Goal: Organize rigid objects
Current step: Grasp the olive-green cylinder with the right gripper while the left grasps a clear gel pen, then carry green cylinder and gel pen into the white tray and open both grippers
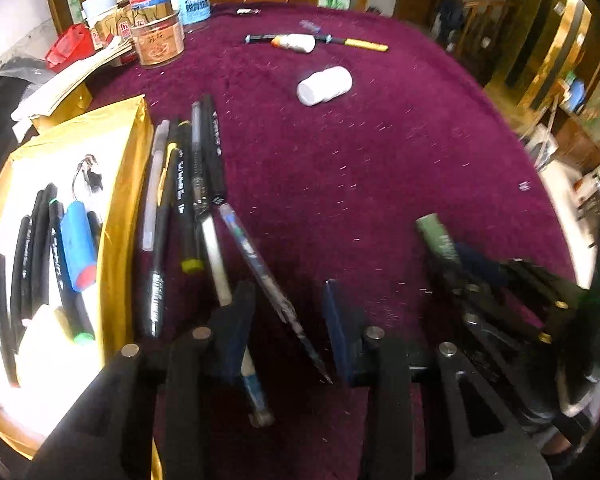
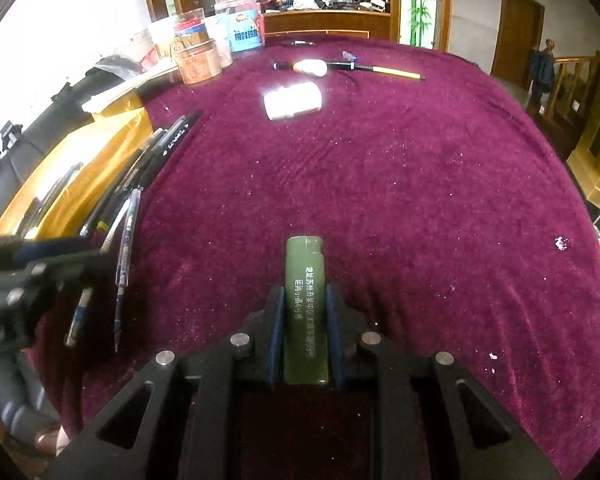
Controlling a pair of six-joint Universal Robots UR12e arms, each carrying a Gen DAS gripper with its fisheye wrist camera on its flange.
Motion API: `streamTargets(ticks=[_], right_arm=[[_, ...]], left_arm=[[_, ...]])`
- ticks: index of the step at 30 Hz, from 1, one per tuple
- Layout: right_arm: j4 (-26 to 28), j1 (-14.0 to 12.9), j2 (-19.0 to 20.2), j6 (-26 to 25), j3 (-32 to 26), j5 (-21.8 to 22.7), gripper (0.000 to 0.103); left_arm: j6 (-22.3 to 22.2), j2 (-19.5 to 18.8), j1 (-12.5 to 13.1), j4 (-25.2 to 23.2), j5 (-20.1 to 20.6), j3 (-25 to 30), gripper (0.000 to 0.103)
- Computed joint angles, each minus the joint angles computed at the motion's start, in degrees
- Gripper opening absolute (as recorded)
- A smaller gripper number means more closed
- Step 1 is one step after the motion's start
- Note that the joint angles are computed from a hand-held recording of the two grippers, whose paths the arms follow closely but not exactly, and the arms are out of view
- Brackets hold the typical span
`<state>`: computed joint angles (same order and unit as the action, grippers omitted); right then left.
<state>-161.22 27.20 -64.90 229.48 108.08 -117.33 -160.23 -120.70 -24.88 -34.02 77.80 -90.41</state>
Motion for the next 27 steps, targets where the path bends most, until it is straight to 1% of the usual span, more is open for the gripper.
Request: streamTargets(ticks=[2,4,5,6,7,8,10,11,13,15,18,21,22,23,25,27], right_arm=[[-0.72,-0.13,-0.09,-0.14,0.23,0.35,0.019],[-1.31,-0.22,0.01,-0.15,0.3,0.65,0.019],[-1.57,-0.22,-0.01,-0.11,0.41,0.74,0.019],[-1.73,-0.2,0.0,-0.05,0.46,0.76,0.019],[-1.77,-0.15,0.01,0.04,0.45,0.73,0.019],[-2.05,-0.17,-0.03,0.1,0.56,0.84,0.019],[-2.68,-0.28,-0.13,0.09,0.87,1.19,0.019],[-3.02,-0.35,-0.14,0.05,0.99,1.4,0.019],[-3.0,-0.38,-0.13,-0.04,0.96,1.44,0.019],[-2.31,-0.25,-0.02,-0.25,0.65,0.94,0.019],[-1.28,0.0,0.15,-0.34,0.25,0.19,0.019],[-0.27,0.18,0.34,-0.44,-0.18,-0.53,0.019],[0.21,0.28,0.43,-0.47,-0.39,-0.94,0.019],[0.73,0.37,0.49,-0.42,-0.59,-1.34,0.018],[1.15,0.47,0.55,-0.3,-0.78,-1.75,0.018],[0.52,0.51,0.39,0.42,-0.4,-1.94,0.018]], left_arm=[[-0.36,-0.79,-0.12,-2.02,-0.02,1.15,0.033],[-0.58,-1.66,-0.33,-2.76,-0.19,2.09,0.033],[-1.45,-2.34,-0.59,-3.21,0.46,2.82,0.03],[-1.96,-2.43,-0.79,-2.93,0.94,2.76,0.023],[-2.0,-2.47,-1.17,-0.86,2.13,2.35,0.016],[-1.84,-2.4,-1.29,-1.19,2.14,2.32,0.012],[-0.8,-1.93,-1.06,-2.68,-0.96,1.94,0.012],[0.23,-1.72,-1.32,-2.47,-0.61,1.5,0.012],[1.47,-1.66,-1.99,0.63,1.66,0.56,0.012],[1.78,-1.77,-2.17,2.0,2.15,0.26,0.013],[2.72,-1.96,-2.11,2.9,1.93,0.26,0.013],[4.07,-1.93,-1.59,3.74,0.36,-0.21,0.013],[4.2,-1.93,-1.41,3.69,-0.19,-0.22,0.012],[3.8,-1.85,-1.3,3.68,-0.45,-0.25,0.007],[2.55,-1.76,-0.97,3.08,-1.18,-0.13,0.007],[0.87,-1.33,-0.1,2.23,-3.97,-0.48,0.007]])
